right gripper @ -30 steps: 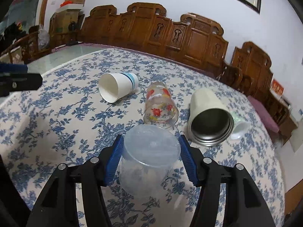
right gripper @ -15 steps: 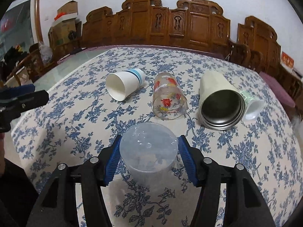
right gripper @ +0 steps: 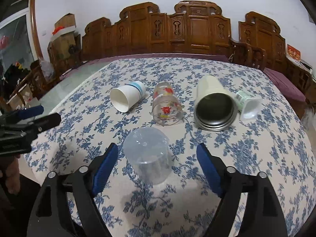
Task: Flip cup upside down
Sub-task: 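Set the clear cup upside down on the tablecloth and open the right gripper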
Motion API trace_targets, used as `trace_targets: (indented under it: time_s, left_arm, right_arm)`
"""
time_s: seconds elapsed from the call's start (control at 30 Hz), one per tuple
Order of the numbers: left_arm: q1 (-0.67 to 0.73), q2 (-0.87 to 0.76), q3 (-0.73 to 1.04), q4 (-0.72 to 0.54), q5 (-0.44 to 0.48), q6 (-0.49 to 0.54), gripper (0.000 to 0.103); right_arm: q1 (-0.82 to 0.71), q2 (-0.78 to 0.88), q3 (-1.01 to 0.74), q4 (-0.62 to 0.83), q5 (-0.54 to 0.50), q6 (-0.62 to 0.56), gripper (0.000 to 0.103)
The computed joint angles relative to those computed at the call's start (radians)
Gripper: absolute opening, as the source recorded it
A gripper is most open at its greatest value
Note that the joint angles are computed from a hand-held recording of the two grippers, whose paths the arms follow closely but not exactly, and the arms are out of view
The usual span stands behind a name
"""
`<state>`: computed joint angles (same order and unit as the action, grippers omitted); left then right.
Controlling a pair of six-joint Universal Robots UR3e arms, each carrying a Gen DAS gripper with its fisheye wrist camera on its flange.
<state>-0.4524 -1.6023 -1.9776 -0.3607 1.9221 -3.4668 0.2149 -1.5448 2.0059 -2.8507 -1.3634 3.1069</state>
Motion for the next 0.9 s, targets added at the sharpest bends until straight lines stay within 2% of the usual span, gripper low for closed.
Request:
trace_targets:
  time_s: [0.07,0.17,0.37,0.5,0.73,0.9]
  left_arm:
    - [-0.033,0.002,0.008,-0.025,0.027,-0.025,0.092]
    - [-0.077,0.002,0.019,-0.066,0.052,-0.055,0.092]
    - [-0.182,-0.006,0.042,-0.133,0.122,-0.127,0.095]
    - [-0.229,0.014,0.041,-0.173,0.13,-0.191,0.095]
    - [-0.375,0.065,0.137,-0.298,0.29,-0.289,0.095]
    - [-0.48,0.085,0.236,-0.414,0.42,-0.361,0.095]
  right_arm:
    - [-0.02,-0.053,0.034,0.012,0.013,0.0,0.095]
    - [-0.053,-0.138,0.082,0.043,0.041,-0.002,0.1]
    - [-0.121,-0.34,0.182,0.14,0.086,-0.026,0.1]
    - [-0.163,-0.468,0.217,0.225,0.108,-0.039,0.1]
    - [-0.297,-0.749,0.202,0.461,0.204,-0.083,0.1]
    - [-0.444,-0.954,0.128,0.686,0.331,-0.158,0.1]
